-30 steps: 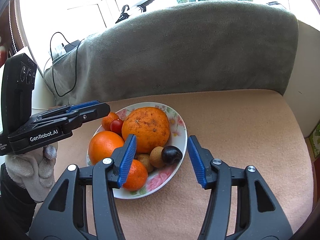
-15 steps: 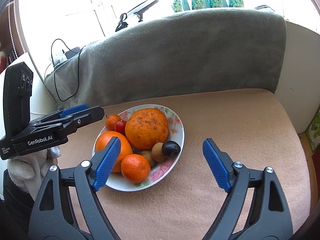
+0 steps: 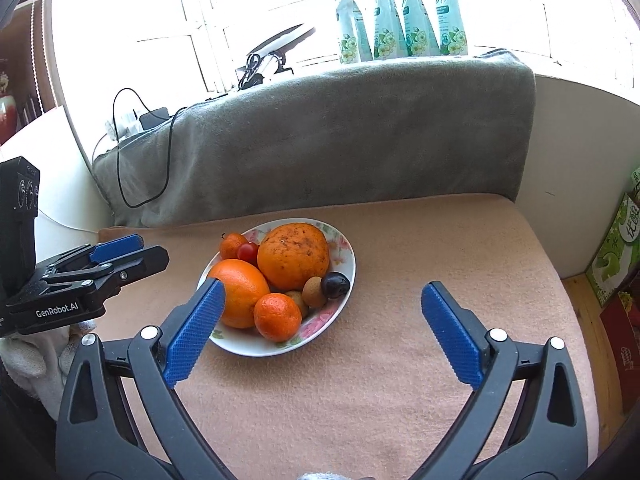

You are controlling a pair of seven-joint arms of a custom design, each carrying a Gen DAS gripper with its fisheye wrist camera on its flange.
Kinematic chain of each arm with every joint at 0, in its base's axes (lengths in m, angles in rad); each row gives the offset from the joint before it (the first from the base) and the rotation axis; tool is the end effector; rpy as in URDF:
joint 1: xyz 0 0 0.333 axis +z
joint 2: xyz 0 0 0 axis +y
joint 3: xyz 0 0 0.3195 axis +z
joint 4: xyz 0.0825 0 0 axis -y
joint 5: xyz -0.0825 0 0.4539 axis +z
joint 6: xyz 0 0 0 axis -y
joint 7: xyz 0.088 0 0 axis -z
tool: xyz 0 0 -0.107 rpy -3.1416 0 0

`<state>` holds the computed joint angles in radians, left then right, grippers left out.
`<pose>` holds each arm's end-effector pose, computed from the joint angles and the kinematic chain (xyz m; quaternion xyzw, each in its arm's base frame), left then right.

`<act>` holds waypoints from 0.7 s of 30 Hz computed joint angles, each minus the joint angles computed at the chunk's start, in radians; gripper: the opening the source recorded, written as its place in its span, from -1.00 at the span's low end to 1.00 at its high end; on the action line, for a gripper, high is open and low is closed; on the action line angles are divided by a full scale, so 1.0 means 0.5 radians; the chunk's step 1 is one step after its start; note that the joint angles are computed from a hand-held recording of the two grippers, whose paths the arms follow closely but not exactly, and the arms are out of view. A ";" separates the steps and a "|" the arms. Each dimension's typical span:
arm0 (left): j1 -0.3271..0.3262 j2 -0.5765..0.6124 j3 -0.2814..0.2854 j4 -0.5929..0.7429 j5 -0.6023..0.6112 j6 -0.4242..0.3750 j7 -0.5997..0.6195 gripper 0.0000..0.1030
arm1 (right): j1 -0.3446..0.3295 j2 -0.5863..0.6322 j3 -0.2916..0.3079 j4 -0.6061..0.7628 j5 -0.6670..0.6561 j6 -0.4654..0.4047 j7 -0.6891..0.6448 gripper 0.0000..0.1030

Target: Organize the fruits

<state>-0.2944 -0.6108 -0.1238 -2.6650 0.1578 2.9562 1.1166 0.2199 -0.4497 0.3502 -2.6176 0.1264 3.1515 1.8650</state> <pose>0.4188 -0.1996 0.5032 -0.5975 0.6720 -0.3751 0.2252 0.4229 0.2632 0.4712 -0.6838 0.5623 -0.2025 0.4187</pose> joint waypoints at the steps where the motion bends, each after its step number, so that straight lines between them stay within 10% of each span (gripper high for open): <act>1: 0.018 -0.031 -0.028 -0.015 0.008 -0.018 -0.024 0.49 | -0.025 -0.026 0.030 -0.013 -0.008 -0.002 0.014 0.95; 21: 0.005 -0.391 -0.137 -0.200 0.155 -0.218 -0.301 0.65 | -0.117 -0.253 0.148 -0.152 -0.026 -0.007 0.198 1.00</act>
